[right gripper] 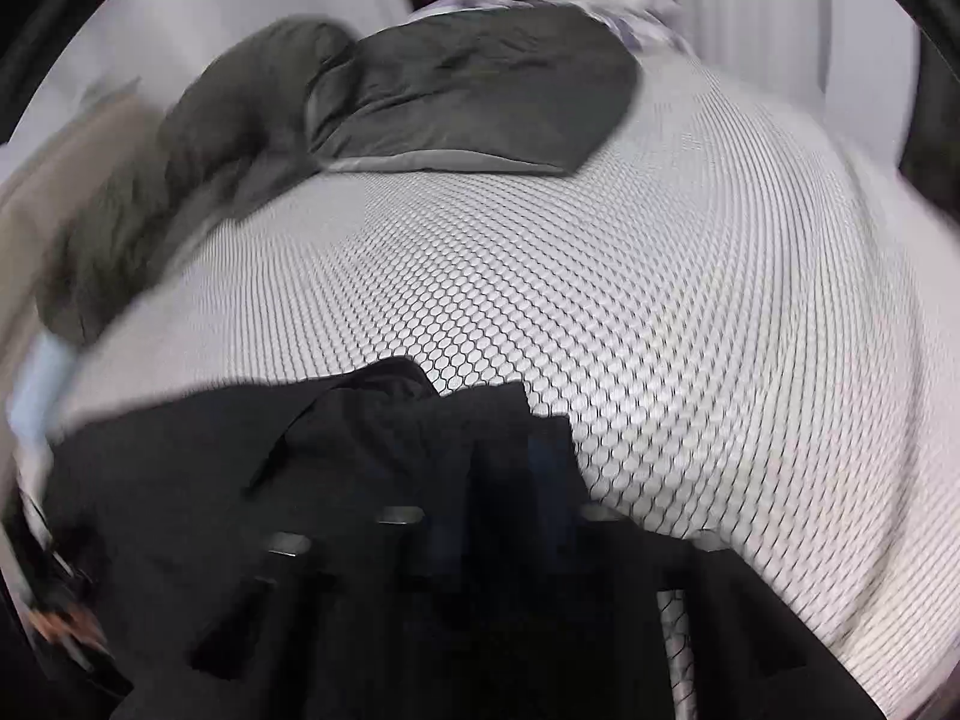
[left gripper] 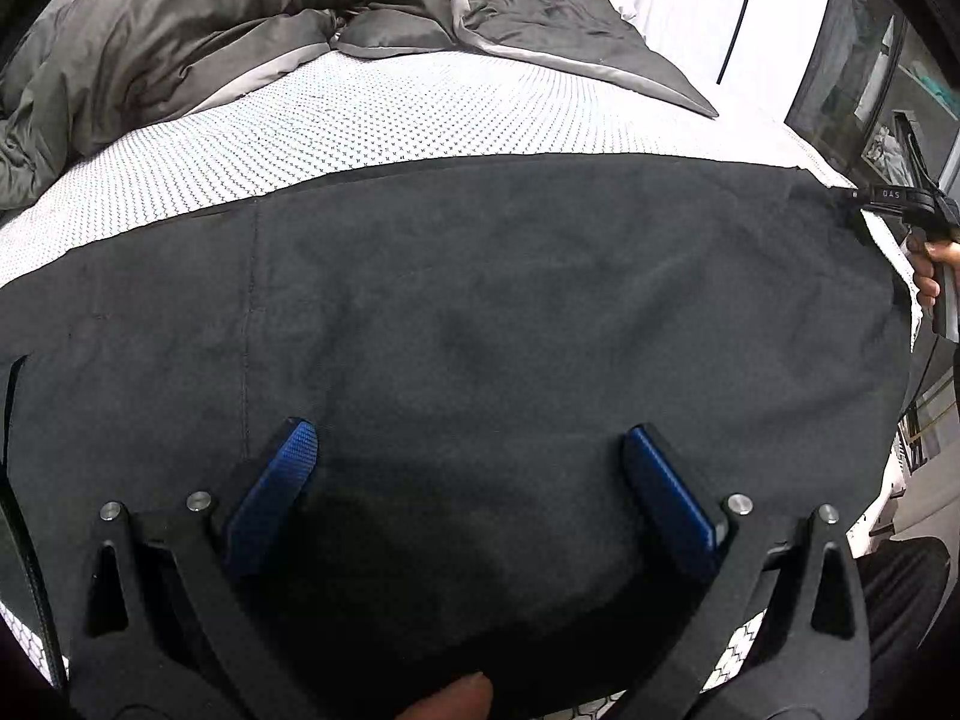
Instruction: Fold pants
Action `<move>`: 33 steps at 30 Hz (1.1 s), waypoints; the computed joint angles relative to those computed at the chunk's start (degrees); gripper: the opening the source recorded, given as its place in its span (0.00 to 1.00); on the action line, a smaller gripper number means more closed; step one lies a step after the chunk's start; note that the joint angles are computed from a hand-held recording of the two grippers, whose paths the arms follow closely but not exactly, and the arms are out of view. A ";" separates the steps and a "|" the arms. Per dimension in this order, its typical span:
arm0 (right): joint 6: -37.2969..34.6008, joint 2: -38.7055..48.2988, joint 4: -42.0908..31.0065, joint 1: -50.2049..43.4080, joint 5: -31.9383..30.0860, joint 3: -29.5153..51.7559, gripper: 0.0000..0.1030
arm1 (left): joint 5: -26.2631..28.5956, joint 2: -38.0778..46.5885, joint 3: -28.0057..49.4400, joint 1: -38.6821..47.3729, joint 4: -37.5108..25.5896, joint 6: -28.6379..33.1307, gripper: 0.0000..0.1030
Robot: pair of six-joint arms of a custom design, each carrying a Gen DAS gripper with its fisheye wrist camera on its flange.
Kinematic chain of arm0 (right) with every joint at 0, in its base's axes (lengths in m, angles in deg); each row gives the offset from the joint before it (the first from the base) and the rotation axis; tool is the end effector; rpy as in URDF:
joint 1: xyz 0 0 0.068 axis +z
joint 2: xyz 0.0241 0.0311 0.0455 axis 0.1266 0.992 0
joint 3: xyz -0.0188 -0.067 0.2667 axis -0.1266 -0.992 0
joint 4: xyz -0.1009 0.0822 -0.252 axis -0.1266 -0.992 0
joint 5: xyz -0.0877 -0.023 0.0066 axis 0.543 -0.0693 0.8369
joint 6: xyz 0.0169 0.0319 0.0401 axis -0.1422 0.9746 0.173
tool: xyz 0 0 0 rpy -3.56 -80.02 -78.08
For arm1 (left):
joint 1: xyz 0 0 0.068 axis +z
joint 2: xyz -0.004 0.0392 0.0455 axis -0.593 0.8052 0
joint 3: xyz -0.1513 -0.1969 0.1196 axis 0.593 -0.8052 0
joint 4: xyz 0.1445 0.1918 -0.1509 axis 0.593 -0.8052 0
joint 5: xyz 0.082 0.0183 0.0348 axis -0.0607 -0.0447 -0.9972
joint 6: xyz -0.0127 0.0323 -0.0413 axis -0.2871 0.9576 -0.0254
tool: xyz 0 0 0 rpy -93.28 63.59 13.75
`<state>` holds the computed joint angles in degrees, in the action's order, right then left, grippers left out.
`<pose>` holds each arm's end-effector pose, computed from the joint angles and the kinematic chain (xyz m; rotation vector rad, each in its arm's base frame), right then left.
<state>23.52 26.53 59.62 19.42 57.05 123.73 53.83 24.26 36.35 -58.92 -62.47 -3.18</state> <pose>0.4419 0.1041 0.1883 -0.5343 2.4886 0.3539 0.1616 -0.0562 0.1329 -0.3510 2.4457 -0.0552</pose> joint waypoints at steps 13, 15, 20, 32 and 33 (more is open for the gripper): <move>7.23 -23.02 17.73 -0.94 2.51 -25.26 0.70 | -1.58 -6.46 1.02 -1.81 -4.50 -0.67 0.99; 6.12 -29.28 18.70 1.78 0.81 -31.64 0.72 | -3.28 -5.57 2.53 -7.01 -3.86 -1.61 0.99; 6.77 -32.10 17.67 16.55 4.48 -38.13 0.75 | -4.58 8.75 8.12 -16.01 4.68 0.00 0.99; -2.93 -29.46 25.21 14.87 17.61 -46.03 0.67 | 1.17 12.78 7.95 -9.64 3.81 2.68 1.00; -3.79 -29.81 25.94 11.38 16.47 -46.58 0.68 | 2.07 10.64 6.79 -7.46 3.15 3.26 1.00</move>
<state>19.73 -3.28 85.55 30.81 73.53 77.15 55.91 34.90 43.14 -66.38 -59.31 0.08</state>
